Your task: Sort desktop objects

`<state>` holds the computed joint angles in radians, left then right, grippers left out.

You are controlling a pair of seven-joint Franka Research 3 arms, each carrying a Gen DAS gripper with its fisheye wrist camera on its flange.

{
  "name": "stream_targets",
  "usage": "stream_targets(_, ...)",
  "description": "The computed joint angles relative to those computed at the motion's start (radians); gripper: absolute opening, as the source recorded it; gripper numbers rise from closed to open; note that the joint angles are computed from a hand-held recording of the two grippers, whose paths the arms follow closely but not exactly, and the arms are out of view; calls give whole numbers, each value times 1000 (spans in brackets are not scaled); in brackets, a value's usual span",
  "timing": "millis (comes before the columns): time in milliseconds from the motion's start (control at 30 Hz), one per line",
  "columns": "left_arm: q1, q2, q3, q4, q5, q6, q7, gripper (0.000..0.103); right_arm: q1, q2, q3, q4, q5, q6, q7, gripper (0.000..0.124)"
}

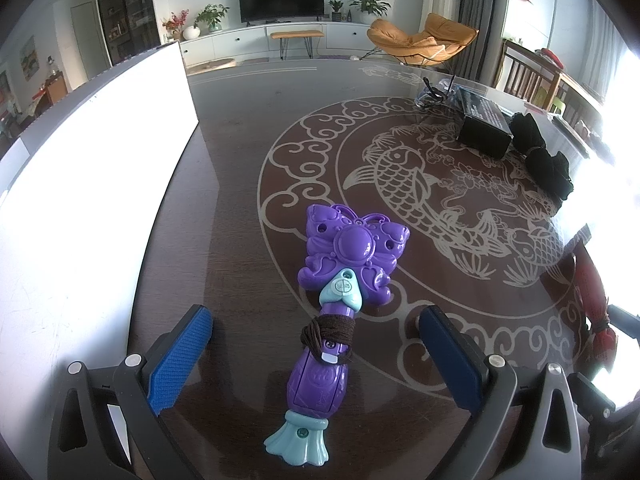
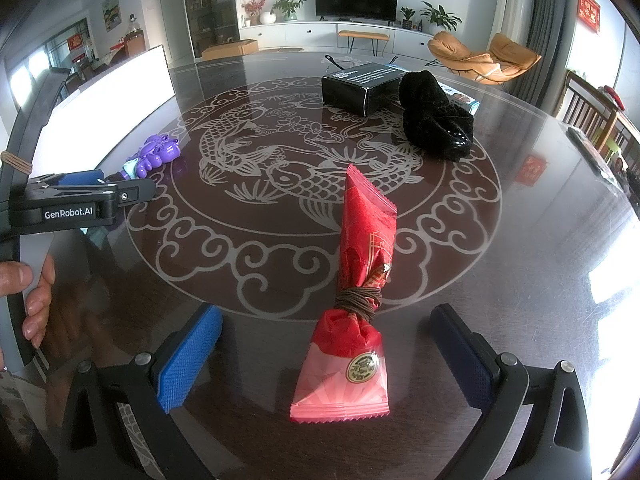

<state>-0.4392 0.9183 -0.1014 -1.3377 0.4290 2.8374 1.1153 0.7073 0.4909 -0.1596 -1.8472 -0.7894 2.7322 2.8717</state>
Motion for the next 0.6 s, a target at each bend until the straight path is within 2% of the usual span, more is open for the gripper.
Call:
stream_targets(100,51,-3,-66,-6,-17,-21,110,103,0,0,0,0,1,0,0,103)
stream_targets(133,58,-14,-69,-27,-19,-1,127,90,1,0,-1,0,1,0,0,103)
stream_targets(167,63,-33,-69,-62,-16,36,141,65,0,-1,-1,-2,0,4,1,103)
stream_targets(200,73,-45,-80,-84,-17,57,167,53,1,0,-1,-1,0,6,2,103)
stream_targets(233,78,-51,-88,-94,-19,64,190,26,-7,1,5,-1,8,11,-13,103)
stream_targets(267,79,-55,-92,-99,-23,61,207,21,-22,-1,20,-3,35,10,-44,103)
stream_targets(333,85,-54,-108,-99,-42,56,234,21,-54,-13,48,-14,106,24,-89,102)
stream_targets(400,109,-65,-140,-125,-76,67,258,21,-93,-29,73,-36,194,75,-139,93)
stream_targets(467,129,-78,-169,-160,-110,91,273,21,-120,-38,93,-48,276,103,-203,70)
stream_targets(533,134,-100,-175,-207,-127,121,274,21,-127,-28,104,-25,331,71,-282,63)
stream_targets(567,142,-109,-183,-228,-136,133,277,21,-105,-19,88,4,324,16,-315,38)
stream_targets(600,157,-126,-199,-262,-149,158,278,21,-102,-16,86,16,337,-7,-338,20)
